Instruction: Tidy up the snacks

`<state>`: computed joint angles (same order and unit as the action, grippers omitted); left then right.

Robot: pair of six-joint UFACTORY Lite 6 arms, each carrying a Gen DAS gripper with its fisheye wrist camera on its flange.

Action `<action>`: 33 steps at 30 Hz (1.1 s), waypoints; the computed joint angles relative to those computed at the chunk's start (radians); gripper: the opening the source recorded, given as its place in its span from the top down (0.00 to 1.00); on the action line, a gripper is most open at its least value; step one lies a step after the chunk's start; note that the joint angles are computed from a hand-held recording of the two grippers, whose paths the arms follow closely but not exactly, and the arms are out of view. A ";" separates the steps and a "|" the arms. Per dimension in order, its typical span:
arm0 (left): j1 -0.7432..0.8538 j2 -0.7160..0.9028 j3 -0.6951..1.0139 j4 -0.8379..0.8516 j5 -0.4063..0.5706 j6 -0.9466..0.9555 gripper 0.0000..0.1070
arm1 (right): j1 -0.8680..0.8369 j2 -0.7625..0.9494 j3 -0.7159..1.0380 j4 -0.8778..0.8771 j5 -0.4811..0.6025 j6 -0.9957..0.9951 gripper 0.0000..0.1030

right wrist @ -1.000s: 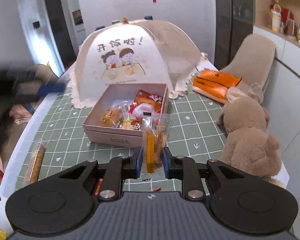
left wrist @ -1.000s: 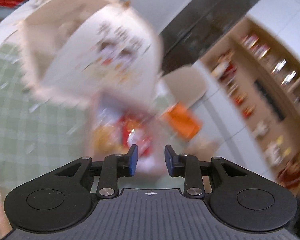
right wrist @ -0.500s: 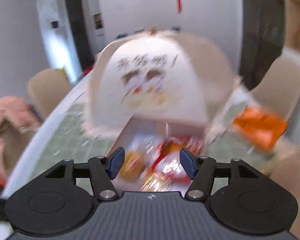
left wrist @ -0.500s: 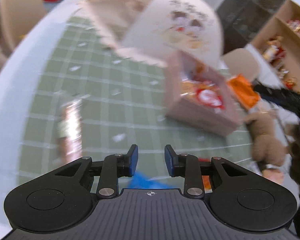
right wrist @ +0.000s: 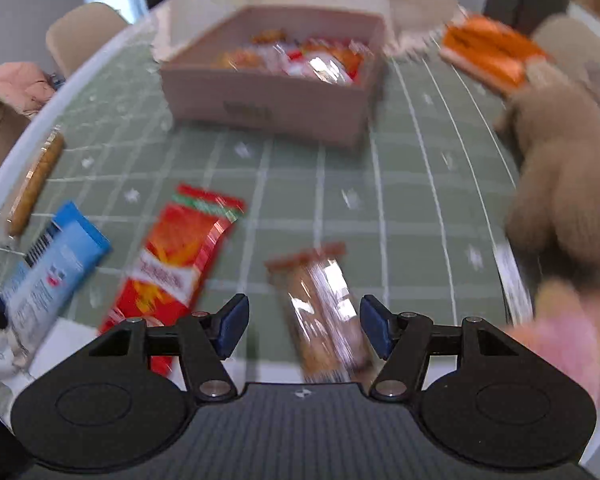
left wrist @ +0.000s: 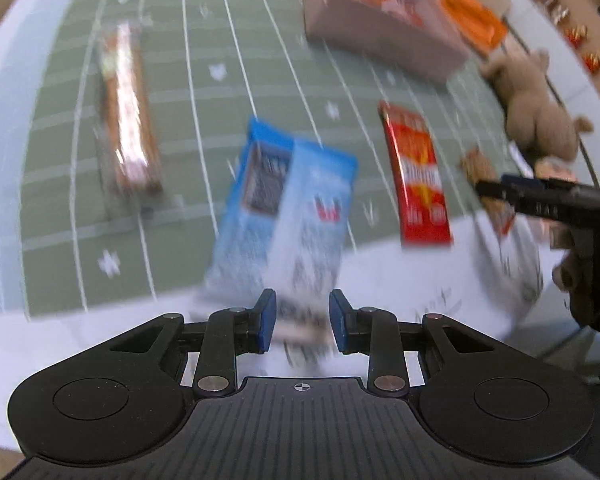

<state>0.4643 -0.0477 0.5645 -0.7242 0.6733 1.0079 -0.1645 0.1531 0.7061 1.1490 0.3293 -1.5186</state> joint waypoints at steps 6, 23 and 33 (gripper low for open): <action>0.008 0.079 -0.003 -0.040 -0.007 -0.030 0.71 | 0.006 -0.005 -0.048 0.074 0.033 -0.018 0.64; 0.074 0.057 0.149 -0.424 -0.224 0.180 0.71 | 0.225 -0.082 -0.104 0.190 -0.020 -0.045 0.62; 0.065 0.343 0.330 -0.423 -0.387 0.201 0.70 | 0.321 -0.232 -0.161 0.096 -0.011 0.050 0.39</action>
<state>0.5293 0.2955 0.8944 -1.1475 0.2861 1.2088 0.1562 -0.0791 0.5454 1.2445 0.3186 -1.4683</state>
